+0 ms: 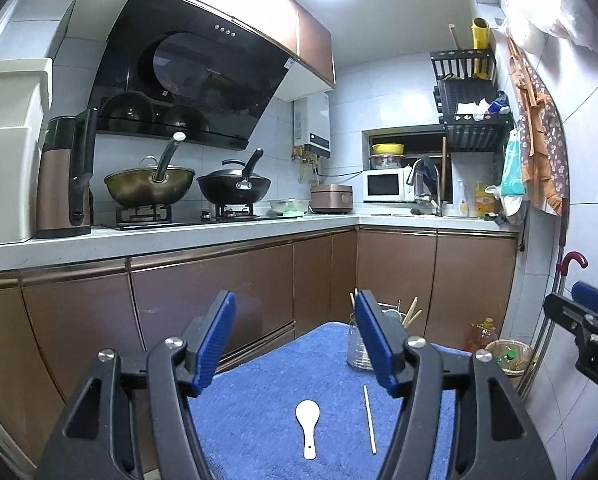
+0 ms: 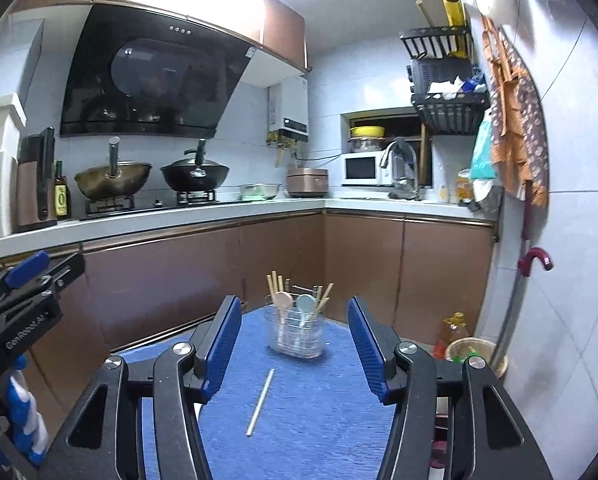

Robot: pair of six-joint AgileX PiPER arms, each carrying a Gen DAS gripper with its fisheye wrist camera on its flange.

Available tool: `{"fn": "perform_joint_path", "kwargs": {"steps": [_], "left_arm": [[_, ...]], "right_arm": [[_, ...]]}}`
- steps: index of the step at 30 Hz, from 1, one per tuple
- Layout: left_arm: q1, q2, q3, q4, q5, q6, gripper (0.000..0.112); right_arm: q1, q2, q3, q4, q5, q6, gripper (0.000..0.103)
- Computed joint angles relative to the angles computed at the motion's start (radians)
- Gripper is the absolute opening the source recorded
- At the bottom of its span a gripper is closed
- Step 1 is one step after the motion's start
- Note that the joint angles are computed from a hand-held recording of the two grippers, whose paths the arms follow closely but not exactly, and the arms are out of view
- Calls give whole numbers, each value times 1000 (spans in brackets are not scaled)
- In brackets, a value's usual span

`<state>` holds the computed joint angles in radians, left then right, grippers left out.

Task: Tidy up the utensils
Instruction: 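Pull both open tools back above the last white spoon and chopstick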

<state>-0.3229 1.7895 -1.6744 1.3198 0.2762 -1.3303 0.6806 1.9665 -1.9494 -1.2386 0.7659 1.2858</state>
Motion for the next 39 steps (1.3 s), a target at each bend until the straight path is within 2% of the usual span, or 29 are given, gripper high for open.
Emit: {"fn": "perform_joint_path", "kwargs": {"steps": [5, 9, 19, 25, 34, 39], "left_arm": [[-2, -9, 15, -22, 6, 18, 60], [-5, 1, -1, -86, 9, 86, 60], [-3, 91, -120, -406, 23, 389, 60], [-11, 187, -246, -569, 84, 556, 60], [-18, 354, -478, -807, 193, 793, 60], [-13, 463, -652, -926, 277, 913, 60]], "right_arm": [[19, -5, 21, -57, 51, 33, 53], [29, -2, 33, -98, 76, 55, 60], [28, 37, 6, -110, 157, 32, 60], [11, 84, -35, -97, 216, -11, 65], [-52, 116, -48, -50, 219, -45, 65], [-74, 140, -70, -39, 236, -64, 65]]}}
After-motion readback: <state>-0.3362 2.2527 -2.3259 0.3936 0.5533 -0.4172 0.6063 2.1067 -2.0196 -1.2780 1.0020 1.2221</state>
